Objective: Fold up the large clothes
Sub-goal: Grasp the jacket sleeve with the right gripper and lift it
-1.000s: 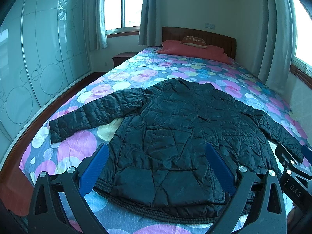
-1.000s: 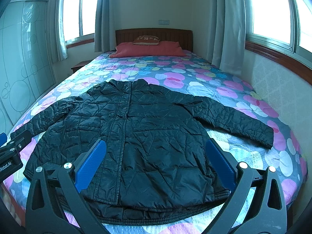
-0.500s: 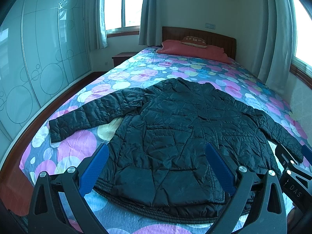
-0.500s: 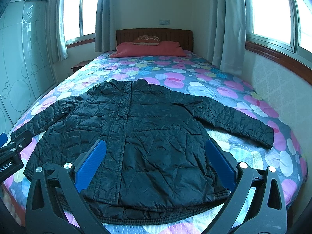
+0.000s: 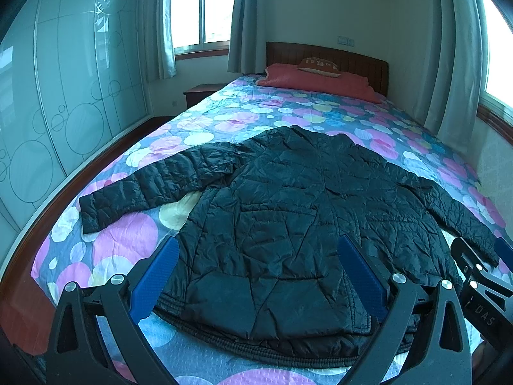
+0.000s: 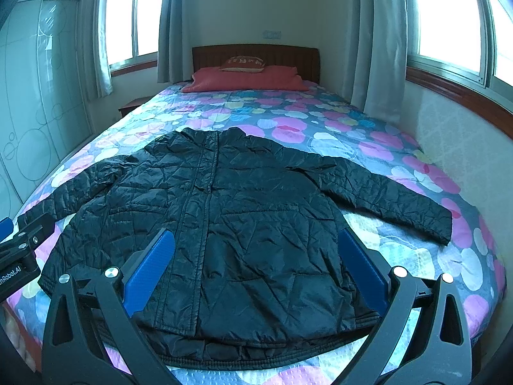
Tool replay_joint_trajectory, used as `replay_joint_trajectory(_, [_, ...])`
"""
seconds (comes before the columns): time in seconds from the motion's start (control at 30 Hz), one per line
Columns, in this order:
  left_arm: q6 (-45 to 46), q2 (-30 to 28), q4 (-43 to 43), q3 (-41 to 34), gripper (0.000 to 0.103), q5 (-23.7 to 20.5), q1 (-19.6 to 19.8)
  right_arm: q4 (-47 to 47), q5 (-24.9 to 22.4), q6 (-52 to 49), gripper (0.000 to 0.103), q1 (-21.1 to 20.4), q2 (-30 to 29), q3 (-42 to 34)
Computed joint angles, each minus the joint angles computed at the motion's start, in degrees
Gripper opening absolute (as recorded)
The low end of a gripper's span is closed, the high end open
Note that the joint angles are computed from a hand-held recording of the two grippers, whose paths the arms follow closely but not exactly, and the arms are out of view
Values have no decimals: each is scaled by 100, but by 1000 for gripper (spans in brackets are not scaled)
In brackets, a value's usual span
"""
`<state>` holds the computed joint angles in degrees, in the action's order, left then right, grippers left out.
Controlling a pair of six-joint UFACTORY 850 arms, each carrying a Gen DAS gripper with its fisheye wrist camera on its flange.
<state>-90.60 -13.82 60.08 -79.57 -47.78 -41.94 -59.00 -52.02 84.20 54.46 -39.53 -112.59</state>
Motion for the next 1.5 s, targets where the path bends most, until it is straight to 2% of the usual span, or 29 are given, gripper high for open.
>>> replay_joint_trajectory(0.23, [-19, -65, -85, 122, 98, 209, 125, 194, 33, -151, 101, -66, -104, -109])
replay_joint_trajectory(0.43, [164, -349, -335, -68, 98, 168, 396, 497, 154, -246, 101, -266, -188, -133])
replay_joint_trajectory(0.63, [192, -778, -476, -369, 98, -60, 779, 399, 490, 427, 101, -699, 114, 499])
replay_joint_trajectory(0.7, [213, -897, -589, -438, 98, -74, 933, 201, 589, 1033, 93, -942, 355, 953])
replay_joint_trajectory(0.73, [234, -959, -671, -469, 98, -69, 1024, 213, 604, 1212, 78, -1057, 446, 1117])
replay_joint_trajectory(0.77, [246, -1012, -740, -503, 98, -65, 1093, 314, 707, 1412, 73, -1243, 593, 1368])
replay_joint_trajectory(0.83, [200, -1112, -845, -543, 98, -102, 1231, 291, 985, 1922, 73, -1493, 853, 1820])
replay_joint_trajectory(1.03, [66, -1349, -1137, -652, 98, -242, 1503, -710, 1895, 4817, 73, -2360, 1699, 3492])
replay_joint_trajectory(1.27, [130, -1633, -1301, -800, 98, -554, 1567, -1953, 2614, 7138, 73, -2841, 1750, 4117])
replay_joint_trajectory(1.37, [130, -1714, -1376, -811, 98, -615, 1577, -2975, 2633, 8553, 73, -2940, 1704, 4330])
replay_joint_trajectory(1.5, [170, -1777, -1513, -805, 99, -543, 1623, -3558, 2106, 9387, 73, -2899, 1678, 4440])
